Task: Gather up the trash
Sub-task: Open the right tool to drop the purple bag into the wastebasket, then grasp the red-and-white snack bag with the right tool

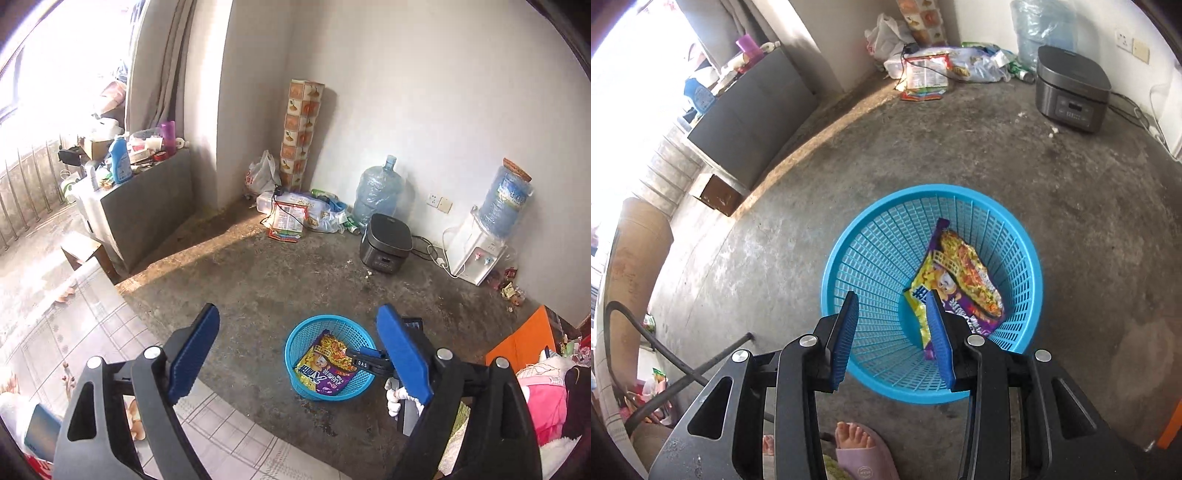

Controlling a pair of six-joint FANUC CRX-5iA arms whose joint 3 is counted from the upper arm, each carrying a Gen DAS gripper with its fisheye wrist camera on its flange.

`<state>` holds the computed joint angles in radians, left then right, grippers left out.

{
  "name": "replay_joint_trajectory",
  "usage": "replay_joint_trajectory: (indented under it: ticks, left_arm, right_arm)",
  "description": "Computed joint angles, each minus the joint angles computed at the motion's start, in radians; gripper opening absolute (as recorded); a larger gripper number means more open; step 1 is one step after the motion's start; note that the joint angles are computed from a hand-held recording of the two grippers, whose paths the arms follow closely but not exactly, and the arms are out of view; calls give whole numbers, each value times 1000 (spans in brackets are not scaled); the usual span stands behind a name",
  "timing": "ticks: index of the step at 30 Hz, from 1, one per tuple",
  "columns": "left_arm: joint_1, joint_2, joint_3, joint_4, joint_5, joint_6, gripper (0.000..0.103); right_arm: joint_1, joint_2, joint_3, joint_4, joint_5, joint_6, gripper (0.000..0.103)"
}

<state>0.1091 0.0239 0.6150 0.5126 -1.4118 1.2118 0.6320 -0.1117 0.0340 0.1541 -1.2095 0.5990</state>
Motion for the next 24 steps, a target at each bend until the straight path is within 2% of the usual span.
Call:
replay_joint_trajectory:
  ticks: [3, 6, 8, 10, 11, 13, 14, 18, 20, 24]
  left_arm:
    - [159, -142, -155, 100, 47, -88, 94]
    - [331, -270, -287, 186, 74, -159, 97]
    - [449, -332, -344, 235, 59, -196, 97]
    - [575, -397, -397, 277, 37, -229, 97]
    - [646, -427, -421, 308, 19, -253, 97]
    - [803, -476, -469, 383, -33, -309, 97]
    - [881, -497, -491, 415, -61, -331, 97]
    - [1160, -545, -567, 530, -192, -398, 97]
    - [1256, -552, -599, 569, -242, -436, 97]
    - [1395, -572, -649, 634, -334, -509, 97]
  right_arm:
    - [63, -33, -11, 64, -11, -39, 37]
    - [193, -98, -36, 214, -8, -111, 39]
    - [270, -121, -29, 291, -28, -144, 52]
    - [369, -136, -17, 404, -63, -182, 70]
    - [412, -137, -11, 458, -78, -189, 74]
    - [481, -129, 8, 546, -107, -190, 91]
    - [508, -121, 19, 581, -116, -186, 94]
    - [578, -61, 110, 653, -132, -113, 95]
    - [601, -28, 168, 656, -122, -52, 95]
    - [633, -5, 239, 625, -17, -3, 95]
